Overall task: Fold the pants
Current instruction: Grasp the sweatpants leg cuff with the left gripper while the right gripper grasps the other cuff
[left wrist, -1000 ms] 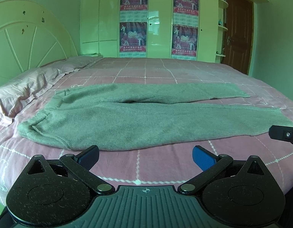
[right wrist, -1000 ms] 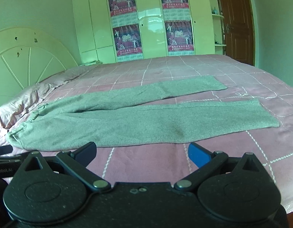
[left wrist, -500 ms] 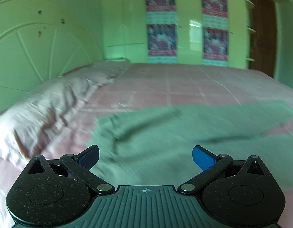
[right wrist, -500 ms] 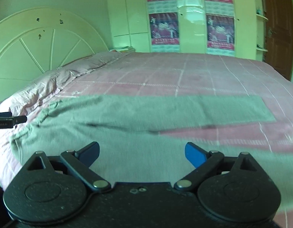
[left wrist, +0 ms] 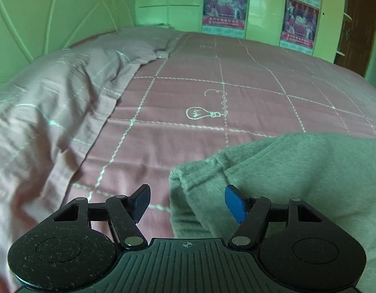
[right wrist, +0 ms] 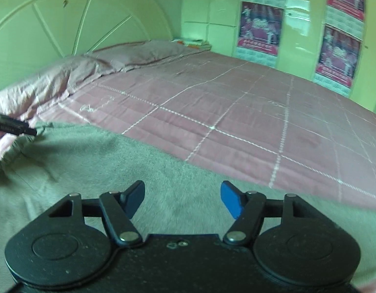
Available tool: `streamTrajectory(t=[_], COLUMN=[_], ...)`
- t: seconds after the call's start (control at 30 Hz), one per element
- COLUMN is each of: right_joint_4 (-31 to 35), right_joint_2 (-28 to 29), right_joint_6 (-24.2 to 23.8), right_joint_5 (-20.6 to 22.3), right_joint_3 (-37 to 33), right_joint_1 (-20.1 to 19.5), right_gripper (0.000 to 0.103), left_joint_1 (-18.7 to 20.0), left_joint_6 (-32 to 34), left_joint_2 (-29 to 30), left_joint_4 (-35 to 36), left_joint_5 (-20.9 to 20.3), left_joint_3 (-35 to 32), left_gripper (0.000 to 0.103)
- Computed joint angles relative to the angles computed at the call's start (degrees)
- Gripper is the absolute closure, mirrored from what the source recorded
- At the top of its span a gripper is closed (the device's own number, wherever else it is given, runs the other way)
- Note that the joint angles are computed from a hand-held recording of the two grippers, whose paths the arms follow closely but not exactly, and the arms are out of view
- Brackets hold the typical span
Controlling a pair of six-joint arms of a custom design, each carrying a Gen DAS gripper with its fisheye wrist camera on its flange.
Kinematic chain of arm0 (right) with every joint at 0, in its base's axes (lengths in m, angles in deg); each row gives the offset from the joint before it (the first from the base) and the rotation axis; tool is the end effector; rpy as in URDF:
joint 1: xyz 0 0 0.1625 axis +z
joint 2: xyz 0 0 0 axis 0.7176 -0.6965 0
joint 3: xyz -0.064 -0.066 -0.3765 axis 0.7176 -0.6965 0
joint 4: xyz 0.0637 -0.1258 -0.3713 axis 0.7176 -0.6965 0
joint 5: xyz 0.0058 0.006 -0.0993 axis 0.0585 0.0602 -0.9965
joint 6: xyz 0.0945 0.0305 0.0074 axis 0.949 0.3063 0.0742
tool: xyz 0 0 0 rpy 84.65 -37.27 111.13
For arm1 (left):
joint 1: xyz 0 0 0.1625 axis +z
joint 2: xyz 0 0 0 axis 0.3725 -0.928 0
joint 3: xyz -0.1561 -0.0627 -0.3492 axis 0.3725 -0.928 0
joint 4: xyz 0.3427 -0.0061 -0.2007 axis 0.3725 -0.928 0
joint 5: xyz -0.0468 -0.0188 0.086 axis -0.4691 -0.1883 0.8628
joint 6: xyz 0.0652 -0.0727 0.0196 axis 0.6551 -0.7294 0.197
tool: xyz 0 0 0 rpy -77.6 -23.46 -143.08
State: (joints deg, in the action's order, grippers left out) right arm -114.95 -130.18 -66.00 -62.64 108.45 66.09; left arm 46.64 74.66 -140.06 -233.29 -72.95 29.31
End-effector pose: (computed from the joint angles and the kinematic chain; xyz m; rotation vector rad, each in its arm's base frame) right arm 0.2718 -0.4697 0.1533 0.7967 -2.2401 0.8428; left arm -0.0068 -0.5558 0.3277 0.5458 2.2518 -0.9124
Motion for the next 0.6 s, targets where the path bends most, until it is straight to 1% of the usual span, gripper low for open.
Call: streamTrajectory(t=[0.03, 0.13, 0.17, 0.2, 0.3, 0.33, 0.37, 0.43, 0.47, 0.53, 0.57, 0.6], right_joint_4=[0.7, 4.8, 6.3, 7.5, 13.0, 14.9, 16.3, 20.5, 24.4, 26.5, 27.2, 27.6], right_joint_2=[1.0, 4.3, 5.6, 6.6, 8.1, 8.5, 8.9, 8.9, 9.1, 8.9, 9.0, 9.1], right_joint_6=[-1.4, -6.1, -8.0, -9.5, -10.8, -11.2, -11.6, -11.7, -10.8, -9.7, -9.2, -9.3], right_joint_5=[0.6, 2.7, 2.7, 2.5, 3.1, 3.1, 2.8, 3.1, 3.0, 3.7, 3.4, 3.2], right_joint_3=[-1.4, -6.5, -8.4, -10.0, -14.2, -15.6, -16.5, -18.1, -19.3, -19.9, -20.3, -20.3], right_joint_1=[-0.7, -3.0, -3.6, -4.0, -5.6, -6.0, -6.2, -6.9, -7.3, -7.8, -7.7, -7.6], right_gripper=[0.047, 0.049, 0.051, 0.055, 0.059, 0.062, 0.063, 0.063, 0.062, 0.061, 0.061, 0.07], left_joint_1=[1.2, 4.5, 5.2, 5.7, 6.8, 7.1, 7.6, 7.4, 7.7, 8.4, 8.4, 8.4], left_joint_6=[0.2, -0.8, 0.0, 1.3, 3.1, 3.0, 2.3, 4.0, 4.6, 4.4, 5.4, 5.7], left_joint_2=[1.1, 2.6, 3.0, 3.5, 4.5, 4.8, 4.9, 5.2, 5.5, 5.7, 5.5, 5.5], left_joint_4=[0.9, 4.3, 5.0, 5.9, 9.7, 11.8, 14.3, 14.4, 14.4, 13.8, 13.2, 12.8], left_joint_5=[-1.3, -7.8, -10.0, -10.8, -13.6, -15.0, -17.0, -16.7, -16.8, -18.1, -18.2, -18.4], left_joint_3=[-1.7, -5.3, -6.1, -7.1, -9.6, -10.6, -11.7, -11.8, -11.8, -11.8, -11.3, -11.1], left_gripper=[0.035, 0.035, 0.035, 0.035, 0.035, 0.042, 0.042, 0.042, 0.042, 0.044, 0.046, 0.05])
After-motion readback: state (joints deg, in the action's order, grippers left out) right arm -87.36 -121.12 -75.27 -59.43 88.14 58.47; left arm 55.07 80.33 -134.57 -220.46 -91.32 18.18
